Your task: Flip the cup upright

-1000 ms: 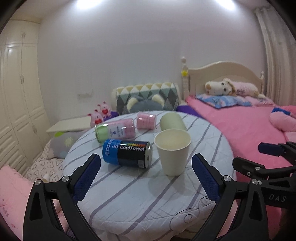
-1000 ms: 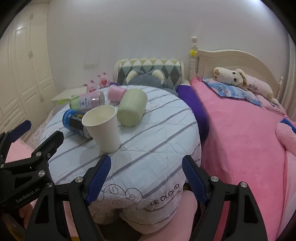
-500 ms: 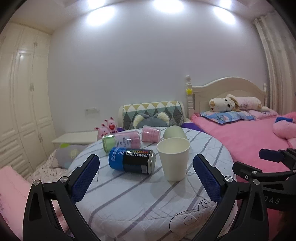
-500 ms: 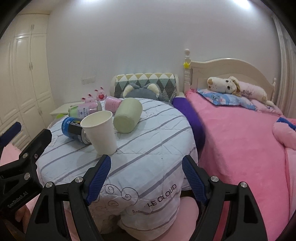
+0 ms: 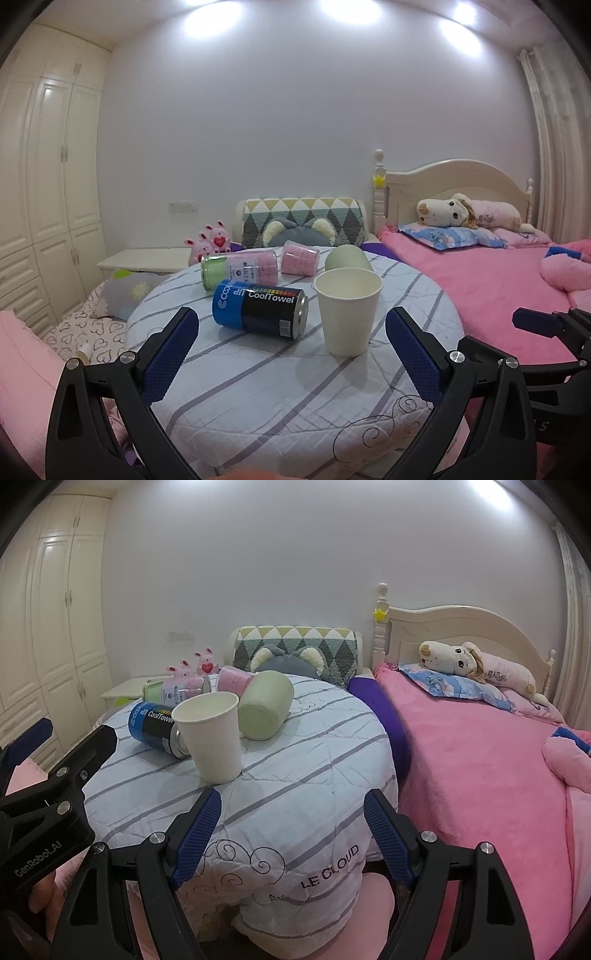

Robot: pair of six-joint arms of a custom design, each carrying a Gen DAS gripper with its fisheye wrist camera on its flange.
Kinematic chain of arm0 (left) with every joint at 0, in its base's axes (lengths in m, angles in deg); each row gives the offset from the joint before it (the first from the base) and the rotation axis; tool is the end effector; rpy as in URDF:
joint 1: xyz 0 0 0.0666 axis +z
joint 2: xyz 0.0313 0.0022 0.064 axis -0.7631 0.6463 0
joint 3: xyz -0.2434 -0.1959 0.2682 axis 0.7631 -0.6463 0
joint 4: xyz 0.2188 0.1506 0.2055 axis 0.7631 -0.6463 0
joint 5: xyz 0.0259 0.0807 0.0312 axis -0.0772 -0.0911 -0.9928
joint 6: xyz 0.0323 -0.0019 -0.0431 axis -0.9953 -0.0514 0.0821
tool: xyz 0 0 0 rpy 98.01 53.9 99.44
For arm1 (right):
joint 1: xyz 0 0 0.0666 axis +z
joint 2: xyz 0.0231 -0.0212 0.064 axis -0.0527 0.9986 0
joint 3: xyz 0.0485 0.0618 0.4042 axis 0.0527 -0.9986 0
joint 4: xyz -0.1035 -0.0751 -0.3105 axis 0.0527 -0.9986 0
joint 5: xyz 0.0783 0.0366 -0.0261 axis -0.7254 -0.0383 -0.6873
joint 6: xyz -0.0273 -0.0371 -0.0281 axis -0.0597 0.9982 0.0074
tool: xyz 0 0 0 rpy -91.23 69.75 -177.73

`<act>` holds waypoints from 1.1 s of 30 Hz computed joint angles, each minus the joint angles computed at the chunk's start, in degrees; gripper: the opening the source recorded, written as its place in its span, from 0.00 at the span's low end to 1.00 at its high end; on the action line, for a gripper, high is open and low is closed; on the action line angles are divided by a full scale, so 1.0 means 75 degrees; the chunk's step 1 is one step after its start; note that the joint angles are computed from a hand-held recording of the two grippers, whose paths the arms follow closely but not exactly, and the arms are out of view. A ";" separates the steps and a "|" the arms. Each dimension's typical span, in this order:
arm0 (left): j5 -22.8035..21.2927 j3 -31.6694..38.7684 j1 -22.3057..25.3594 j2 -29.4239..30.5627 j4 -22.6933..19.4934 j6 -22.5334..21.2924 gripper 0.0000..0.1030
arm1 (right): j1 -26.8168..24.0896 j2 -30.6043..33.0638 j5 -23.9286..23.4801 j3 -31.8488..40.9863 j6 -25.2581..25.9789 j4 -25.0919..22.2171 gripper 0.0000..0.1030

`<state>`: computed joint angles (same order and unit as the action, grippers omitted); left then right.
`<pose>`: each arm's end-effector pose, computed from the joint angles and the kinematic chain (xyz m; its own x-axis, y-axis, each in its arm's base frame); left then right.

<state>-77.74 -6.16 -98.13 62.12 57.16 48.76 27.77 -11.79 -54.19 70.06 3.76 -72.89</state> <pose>0.3458 -0.3625 0.3327 -0.2461 0.0993 -0.9641 0.2817 0.9591 0.0269 0.3231 0.1682 0.3234 -0.4941 0.0706 -0.8665 0.1776 0.9839 -0.0211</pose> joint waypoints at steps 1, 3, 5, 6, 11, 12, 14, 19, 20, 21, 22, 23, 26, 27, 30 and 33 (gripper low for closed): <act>-0.0051 -0.0012 -0.0016 0.0004 0.0053 -0.0050 0.99 | -0.0010 0.0015 0.0004 0.0018 -0.0032 -0.0064 0.79; -0.0123 -0.0015 -0.0042 0.0014 0.0091 -0.0145 0.99 | -0.0052 0.0011 -0.0089 0.0032 -0.0055 -0.0111 0.79; -0.0116 -0.0004 -0.0039 0.0019 0.0082 -0.0128 0.99 | -0.0108 -0.0029 -0.0230 -0.0001 -0.0104 -0.0096 0.79; -0.0108 -0.0006 -0.0041 0.0022 0.0096 -0.0109 0.99 | -0.0122 -0.0040 -0.0270 -0.0010 -0.0112 -0.0098 0.79; -0.0043 -0.0009 -0.0008 -0.0009 0.0061 0.0060 0.99 | -0.0150 -0.0061 -0.0284 -0.0028 -0.0089 -0.0082 0.79; -0.0052 -0.0015 -0.0001 -0.0017 0.0064 0.0074 0.99 | -0.0155 -0.0069 -0.0296 -0.0032 -0.0083 -0.0087 0.79; -0.0046 -0.0034 0.0012 -0.0034 0.0075 0.0100 0.99 | -0.0145 -0.0058 -0.0271 -0.0024 -0.0094 -0.0086 0.79; 0.0000 0.0000 0.0069 -0.0042 -0.0059 0.0142 0.99 | -0.0150 -0.0057 -0.0281 -0.0022 -0.0096 -0.0083 0.79; 0.0030 0.0008 0.0086 -0.0044 -0.0091 0.0157 0.99 | -0.0154 -0.0056 -0.0289 -0.0013 -0.0103 -0.0109 0.79; 0.0019 0.0011 0.0095 -0.0044 -0.0092 0.0164 0.99 | -0.0155 -0.0057 -0.0296 -0.0010 -0.0108 -0.0125 0.79; -0.0012 0.0006 0.0101 -0.0045 -0.0074 0.0160 0.99 | -0.0160 -0.0056 -0.0321 -0.0003 -0.0117 -0.0144 0.79; -0.0018 0.0004 0.0109 -0.0048 -0.0075 0.0159 0.99 | -0.0160 -0.0068 -0.0345 -0.0014 -0.0122 -0.0118 0.79; -0.0015 -0.0007 0.0116 -0.0056 -0.0066 0.0168 0.99 | -0.0154 -0.0071 -0.0362 0.0000 -0.0111 -0.0137 0.79; -0.0016 0.0010 0.0123 -0.0044 -0.0072 0.0175 0.99 | -0.0149 -0.0072 -0.0348 0.0002 -0.0117 -0.0147 0.79; -0.0021 0.0023 0.0132 -0.0048 -0.0099 0.0164 0.99 | -0.0144 -0.0071 -0.0393 0.0009 -0.0159 -0.0179 0.79; -0.0064 0.0017 0.0125 -0.0059 -0.0095 0.0154 0.99 | -0.0150 -0.0077 -0.0434 0.0018 -0.0196 -0.0232 0.79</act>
